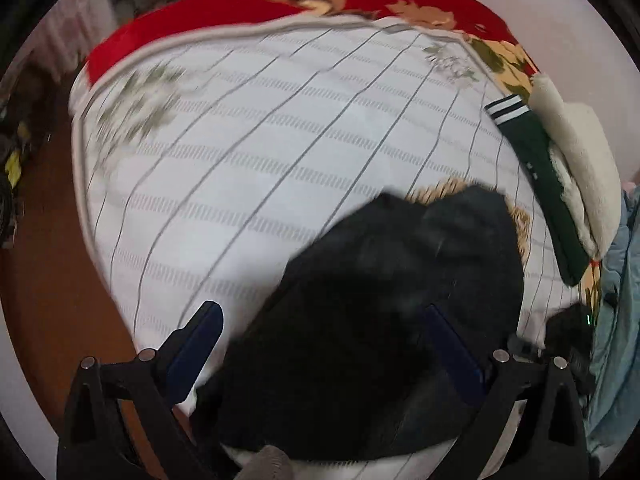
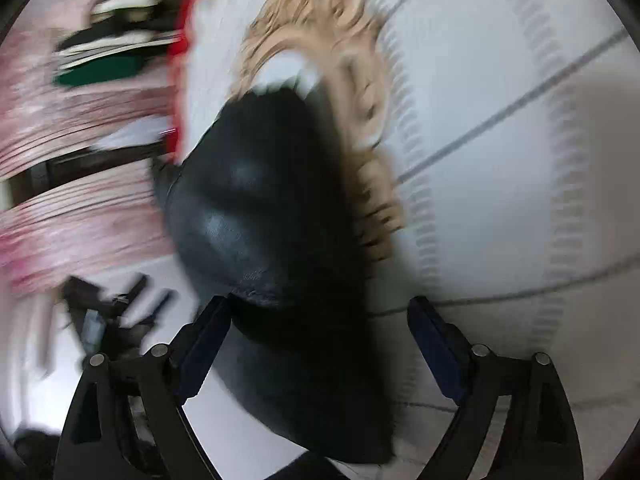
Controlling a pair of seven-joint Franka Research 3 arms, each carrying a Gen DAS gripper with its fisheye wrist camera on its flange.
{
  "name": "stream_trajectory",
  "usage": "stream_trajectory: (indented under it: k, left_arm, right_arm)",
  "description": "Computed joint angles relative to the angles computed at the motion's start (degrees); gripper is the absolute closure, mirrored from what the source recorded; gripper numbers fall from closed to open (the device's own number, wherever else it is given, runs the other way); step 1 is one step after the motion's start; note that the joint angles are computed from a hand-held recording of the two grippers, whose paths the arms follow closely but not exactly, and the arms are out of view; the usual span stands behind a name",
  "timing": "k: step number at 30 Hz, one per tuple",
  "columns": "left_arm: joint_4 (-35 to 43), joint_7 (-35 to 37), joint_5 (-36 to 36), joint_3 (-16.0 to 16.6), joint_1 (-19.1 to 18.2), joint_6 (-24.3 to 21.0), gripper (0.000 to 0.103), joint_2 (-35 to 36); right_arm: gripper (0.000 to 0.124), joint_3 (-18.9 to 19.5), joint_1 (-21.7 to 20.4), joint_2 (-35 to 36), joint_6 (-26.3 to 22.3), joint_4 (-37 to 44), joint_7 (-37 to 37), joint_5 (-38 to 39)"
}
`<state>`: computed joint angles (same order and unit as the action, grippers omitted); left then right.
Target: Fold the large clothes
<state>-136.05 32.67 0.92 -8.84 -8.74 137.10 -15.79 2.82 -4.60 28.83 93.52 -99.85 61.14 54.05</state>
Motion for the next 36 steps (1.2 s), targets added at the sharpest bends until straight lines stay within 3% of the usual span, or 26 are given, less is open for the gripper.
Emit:
stream_trajectory:
  k: [1, 5, 7, 12, 16, 20, 22, 23, 24, 25, 27, 30, 36]
  left_arm:
    - [-0.77, -1.07, -0.59, -0.39, -0.34, -0.33, 0.000, -0.65]
    - [-4.21, -4.71, -2.64, -1.10, -1.63, -1.70, 0.000, -3.13]
    - [-5.24, -5.89, -2.52, -1.36, -2.14, -2.24, 0.000, -4.80]
    - [-9.65, -10.36, -4.92, -1.11, -3.37, -1.02, 0.000, -10.00]
    - [-13.76, -12.74, -7.49, -0.03, -4.15, 5.45, 0.000, -9.06]
    - [-18.11, -12.96, -12.90, 2.55, -4.99, 20.17, 0.001, -4.31]
    - [-19.34, -17.44, -10.53, 0.45, -1.97, 26.12, 0.002, -2.97]
    - [-19.37, -20.79, -6.95, -1.60, 0.59, 26.48, 0.004, -3.29]
    - [-18.96, -24.54, -2.04, -4.15, 3.81, 26.14, 0.014, -3.51]
    - [-18.39, -27.07, 2.25, -5.69, 6.04, 25.00, 0.023, -4.08]
    - [-17.70, -27.77, 6.13, -5.04, 6.54, 24.25, 0.051, -4.66]
    - [-16.23, -25.51, 7.82, -2.49, 4.95, 22.23, 0.065, -5.01]
    - [-11.52, -21.51, 11.16, -1.43, 4.35, 14.81, 0.075, -6.72]
  right_arm:
    - [0.030, 0.76, 0.49, 1.22, -1.39, 1.35, -0.50, -0.52]
    - [0.033, 1.62, 3.10, 2.52, 1.39, 3.43, 2.04, -0.83]
    - [0.060, 1.66, 2.80, 1.44, 2.39, 2.24, 3.21, 0.48]
    - [0.069, 0.58, 1.81, -5.33, 3.17, -5.30, 6.26, 3.91]
    - [0.040, -1.07, 2.46, -6.87, 4.52, -8.85, 7.63, 1.67]
    - [0.030, -0.75, 0.94, -5.17, 5.13, -10.01, 6.27, 7.72]
    - [0.027, -0.35, 1.78, -5.14, 6.97, -9.67, 6.48, 7.90]
    - [0.027, -0.14, 2.40, -5.56, 8.50, -9.83, 5.97, 7.70]
    - [0.029, 0.21, 2.97, -6.06, 9.68, -10.51, 5.39, 7.84]
    - [0.044, 0.32, 3.52, -6.36, 10.77, -10.51, 5.18, 7.49]
    - [0.060, 0.72, 3.19, -6.15, 10.70, -10.55, 4.82, 9.75]
    - [0.073, 0.54, 3.21, -7.40, 11.07, -11.10, 4.36, 10.56]
    - [0.084, 0.38, 3.90, -10.75, 9.76, -10.31, 4.67, 10.62]
